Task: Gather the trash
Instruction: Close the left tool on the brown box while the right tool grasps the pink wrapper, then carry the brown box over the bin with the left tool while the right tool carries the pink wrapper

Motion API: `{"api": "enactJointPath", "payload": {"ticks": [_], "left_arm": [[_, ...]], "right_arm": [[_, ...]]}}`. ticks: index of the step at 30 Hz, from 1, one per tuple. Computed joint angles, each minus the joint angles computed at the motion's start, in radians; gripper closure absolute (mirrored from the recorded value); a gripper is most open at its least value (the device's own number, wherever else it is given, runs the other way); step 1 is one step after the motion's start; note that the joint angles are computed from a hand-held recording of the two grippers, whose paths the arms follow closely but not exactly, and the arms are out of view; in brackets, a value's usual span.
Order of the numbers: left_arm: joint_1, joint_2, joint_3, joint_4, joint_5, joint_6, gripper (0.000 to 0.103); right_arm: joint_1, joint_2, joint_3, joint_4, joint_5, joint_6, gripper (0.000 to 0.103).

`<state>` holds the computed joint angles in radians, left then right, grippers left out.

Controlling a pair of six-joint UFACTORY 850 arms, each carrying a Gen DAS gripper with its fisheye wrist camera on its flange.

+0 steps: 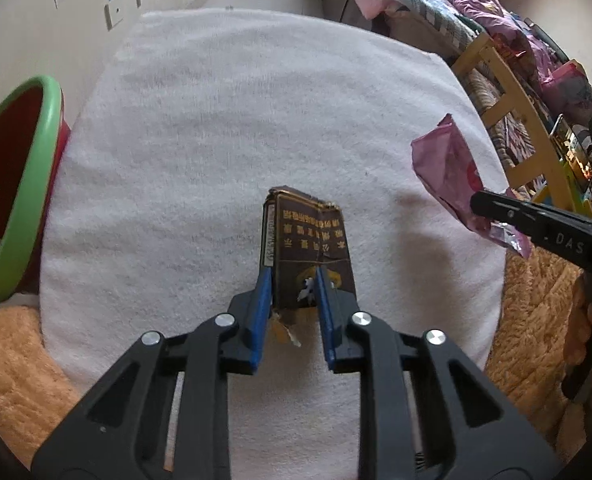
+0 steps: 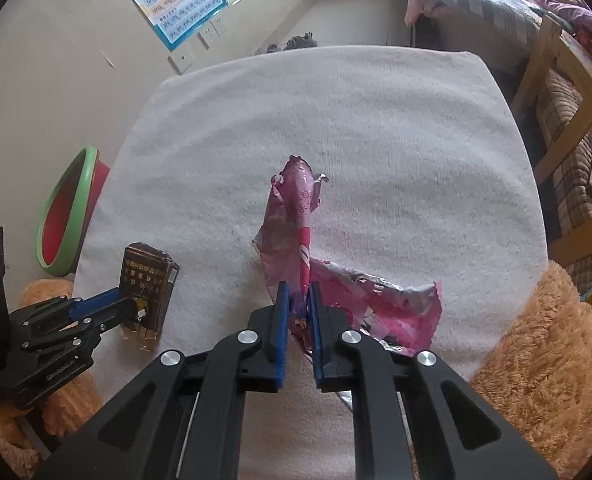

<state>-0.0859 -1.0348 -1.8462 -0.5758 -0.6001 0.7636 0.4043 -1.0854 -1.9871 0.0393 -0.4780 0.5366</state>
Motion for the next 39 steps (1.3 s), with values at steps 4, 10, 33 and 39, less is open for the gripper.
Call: {"api": "enactJointPath", "payload": {"ticks": [4, 10, 33, 39], "left_arm": [[-0.001, 0.026, 0.025, -0.041, 0.029, 0.051, 0.098], [0.000, 0.034, 0.034, -0.059, 0.040, 0.072, 0.099], [-0.012, -0.068, -0.085, 0.078, -0.064, -0.089, 0.055], [0.023, -0.004, -0.037, -0.013, 0.041, -0.037, 0.055]], "right_arm": [[0.002, 0.001, -0.001, -0.008, 0.007, 0.009, 0.094], [0.002, 0.000, -0.003, -0.007, 0.006, 0.011, 0.094], [0.003, -0.008, -0.008, 0.010, 0.002, 0.020, 0.094], [0.013, -0.015, -0.046, 0.038, 0.005, -0.031, 0.094]]}}
